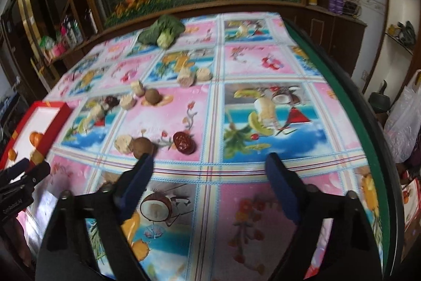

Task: Organize fruits
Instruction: 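Move both open tools back over the fruits on the cloth, then grasp a red date with the right tool while the left tool grasps a beige round fruit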

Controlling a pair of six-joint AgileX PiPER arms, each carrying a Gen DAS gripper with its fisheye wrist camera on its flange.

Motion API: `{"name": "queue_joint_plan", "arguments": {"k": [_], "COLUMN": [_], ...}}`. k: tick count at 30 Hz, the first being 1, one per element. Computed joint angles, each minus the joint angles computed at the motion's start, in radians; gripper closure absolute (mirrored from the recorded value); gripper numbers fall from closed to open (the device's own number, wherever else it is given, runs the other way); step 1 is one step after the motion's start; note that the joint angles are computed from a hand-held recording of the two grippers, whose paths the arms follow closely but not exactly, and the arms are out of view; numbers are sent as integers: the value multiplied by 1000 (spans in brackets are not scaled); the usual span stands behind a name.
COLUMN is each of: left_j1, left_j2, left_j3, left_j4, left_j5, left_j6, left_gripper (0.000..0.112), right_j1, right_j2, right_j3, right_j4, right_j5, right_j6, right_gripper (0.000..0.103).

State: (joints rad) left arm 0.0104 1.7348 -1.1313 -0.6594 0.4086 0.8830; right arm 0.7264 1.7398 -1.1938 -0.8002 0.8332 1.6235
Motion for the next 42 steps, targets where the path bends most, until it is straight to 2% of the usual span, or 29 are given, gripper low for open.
{"name": "queue_joint_plan", "arguments": {"k": [4, 10, 12, 14, 25, 32, 33, 37, 40, 41, 42], "left_j1": [-17, -49, -65, -87, -220, -274, -285, -296, -299, -299, -300], "left_j2": [9, 22, 28, 40, 155, 196, 198, 214, 215, 209, 204], "left_j3": [-4, -14, -19, -32, -163, -225, -229, -254, -258, -251, -242], "left_j4": [-4, 0, 5, 25, 151, 207, 248, 284, 297, 297, 303], "left_j5": [9, 13, 9, 7, 58, 74, 67, 56, 39, 32, 26], "left_j6": [7, 5, 3, -21, -168, -258, -299, -356, -373, -366, -362], "left_gripper": [30, 30, 30, 30, 31, 31, 32, 44, 73, 89, 92], "right_j1": [-33, -92, -103, -100, -128, -140, -140, -139, -139, -139, -140], "right_j2": [46, 137, 163, 176, 119, 104, 104, 99, 98, 98, 96], "right_j3": [-60, -175, -202, -211, -114, -94, -93, -86, -85, -85, -83], "right_j4": [55, 142, 168, 162, 145, 142, 143, 137, 132, 132, 133], "right_j5": [-10, -14, -10, -4, -111, -136, -139, -145, -143, -143, -144], "right_j6": [-127, -319, -366, -372, -308, -296, -296, -290, -283, -285, -286], "right_gripper": [30, 49, 75, 83, 83, 83, 83, 83, 83, 83, 83]}}
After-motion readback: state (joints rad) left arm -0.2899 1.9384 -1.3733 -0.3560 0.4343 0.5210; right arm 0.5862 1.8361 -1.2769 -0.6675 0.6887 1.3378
